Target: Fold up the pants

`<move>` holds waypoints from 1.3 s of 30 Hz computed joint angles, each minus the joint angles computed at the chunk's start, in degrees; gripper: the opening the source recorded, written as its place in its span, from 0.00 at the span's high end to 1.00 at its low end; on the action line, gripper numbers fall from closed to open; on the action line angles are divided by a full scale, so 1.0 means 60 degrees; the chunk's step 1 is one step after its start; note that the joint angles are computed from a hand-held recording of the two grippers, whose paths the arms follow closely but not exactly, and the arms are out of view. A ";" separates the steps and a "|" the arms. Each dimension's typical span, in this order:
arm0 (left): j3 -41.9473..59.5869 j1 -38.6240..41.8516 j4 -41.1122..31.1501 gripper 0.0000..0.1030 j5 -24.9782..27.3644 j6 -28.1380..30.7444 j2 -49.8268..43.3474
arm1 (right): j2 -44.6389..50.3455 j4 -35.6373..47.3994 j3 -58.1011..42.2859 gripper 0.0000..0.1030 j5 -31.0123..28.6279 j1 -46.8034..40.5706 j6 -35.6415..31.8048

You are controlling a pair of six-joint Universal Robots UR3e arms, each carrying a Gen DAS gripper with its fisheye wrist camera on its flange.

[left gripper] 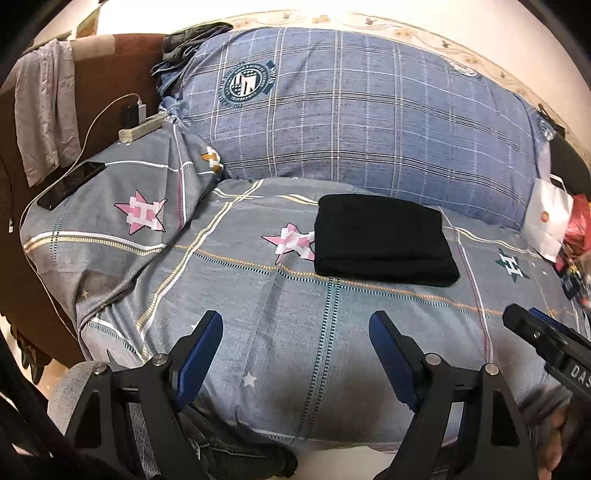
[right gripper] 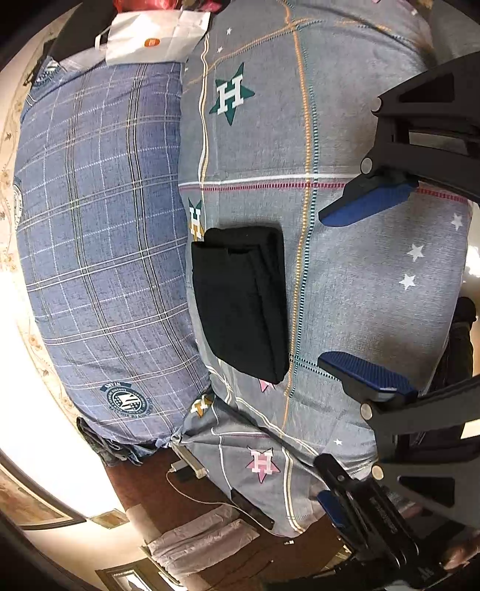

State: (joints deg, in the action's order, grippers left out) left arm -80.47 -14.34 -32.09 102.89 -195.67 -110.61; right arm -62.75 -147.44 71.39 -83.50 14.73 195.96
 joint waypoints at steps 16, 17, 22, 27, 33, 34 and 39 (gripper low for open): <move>-0.0800 -0.0052 0.0826 0.20 0.0057 0.0212 -0.0037 | 0.0151 -0.0080 -0.0016 0.29 -0.0272 0.0195 -0.0035; -0.0797 -0.0058 0.0821 0.20 0.0067 0.0217 -0.0035 | 0.0168 -0.0066 -0.0042 0.29 -0.0280 0.0211 -0.0054; -0.0827 -0.0103 0.0943 0.20 0.0131 0.0259 -0.0046 | 0.0258 -0.0018 -0.0166 0.29 -0.0381 0.0309 -0.0219; -0.0771 -0.0061 0.0840 0.20 0.0093 0.0277 -0.0080 | 0.0347 0.0061 -0.0287 0.29 -0.0427 0.0357 -0.0217; -0.0770 -0.0054 0.0848 0.20 0.0096 0.0291 -0.0087 | 0.0432 0.0122 -0.0385 0.29 -0.0461 0.0391 -0.0273; -0.0776 -0.0054 0.0850 0.20 0.0079 0.0292 -0.0085 | 0.0435 0.0116 -0.0392 0.29 -0.0469 0.0394 -0.0277; -0.0803 -0.0067 0.0858 0.20 0.0085 0.0270 -0.0073 | 0.0455 0.0148 -0.0434 0.29 -0.0518 0.0413 -0.0290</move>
